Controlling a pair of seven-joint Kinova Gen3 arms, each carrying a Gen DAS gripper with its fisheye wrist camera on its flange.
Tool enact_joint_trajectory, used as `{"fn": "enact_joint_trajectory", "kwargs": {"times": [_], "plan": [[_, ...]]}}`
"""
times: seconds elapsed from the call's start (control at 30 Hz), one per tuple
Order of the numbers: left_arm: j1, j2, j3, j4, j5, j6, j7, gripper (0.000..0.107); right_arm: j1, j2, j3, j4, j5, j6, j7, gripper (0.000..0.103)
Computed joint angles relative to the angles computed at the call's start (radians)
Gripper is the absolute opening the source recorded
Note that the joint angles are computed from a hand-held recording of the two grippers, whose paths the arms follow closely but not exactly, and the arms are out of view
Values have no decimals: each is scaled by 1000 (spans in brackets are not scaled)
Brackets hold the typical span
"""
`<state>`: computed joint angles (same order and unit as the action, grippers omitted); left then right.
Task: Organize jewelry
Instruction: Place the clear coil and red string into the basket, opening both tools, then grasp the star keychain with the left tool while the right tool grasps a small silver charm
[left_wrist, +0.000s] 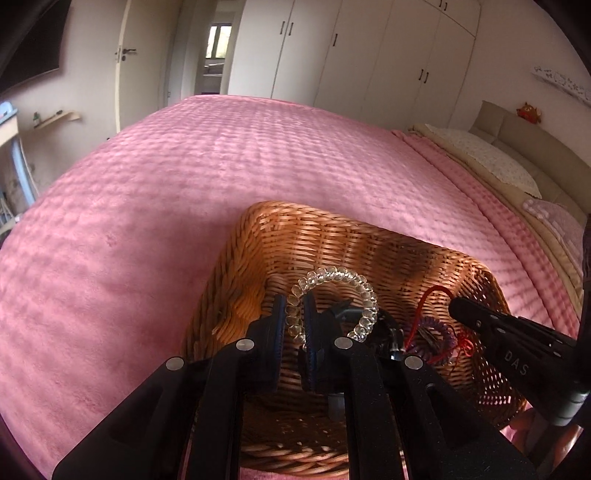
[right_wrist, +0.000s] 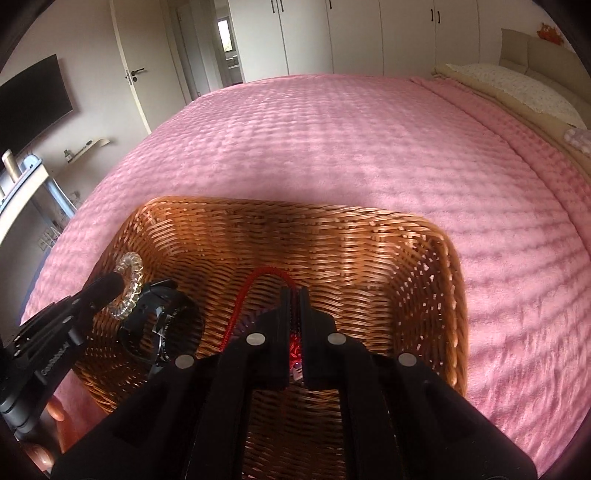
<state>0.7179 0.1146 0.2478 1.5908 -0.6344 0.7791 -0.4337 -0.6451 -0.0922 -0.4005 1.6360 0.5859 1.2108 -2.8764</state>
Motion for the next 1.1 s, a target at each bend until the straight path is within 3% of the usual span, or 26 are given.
{"fn": "enact_joint_trajectory", "kwargs": {"times": [0.07, 0.1, 0.2, 0.27, 0.4, 0.8, 1.1], "plan": [[-8, -11, 5, 6, 31, -10, -22, 23, 6, -13, 9, 2, -30, -11, 13, 8], [-5, -25, 7, 17, 27, -13, -14, 25, 6, -18, 1, 0, -28, -1, 10, 10], [-21, -76, 22, 45, 62, -37, -32, 34, 0, -41, -35, -8, -1, 38, -14, 29], [-41, -127, 42, 79, 78, -64, -24, 45, -1, -71, -60, -12, 0, 55, -28, 30], [-74, -231, 93, 128, 105, -54, -26, 45, 14, -137, -145, -19, -8, 87, -74, 30], [-161, -605, 215, 289, 241, 43, -38, 45, 149, -260, -519, -2, -57, 189, -242, 30], [-223, -669, 250, 386, 411, 56, -111, 45, 251, -343, -611, 70, -189, 105, -256, 30]]}}
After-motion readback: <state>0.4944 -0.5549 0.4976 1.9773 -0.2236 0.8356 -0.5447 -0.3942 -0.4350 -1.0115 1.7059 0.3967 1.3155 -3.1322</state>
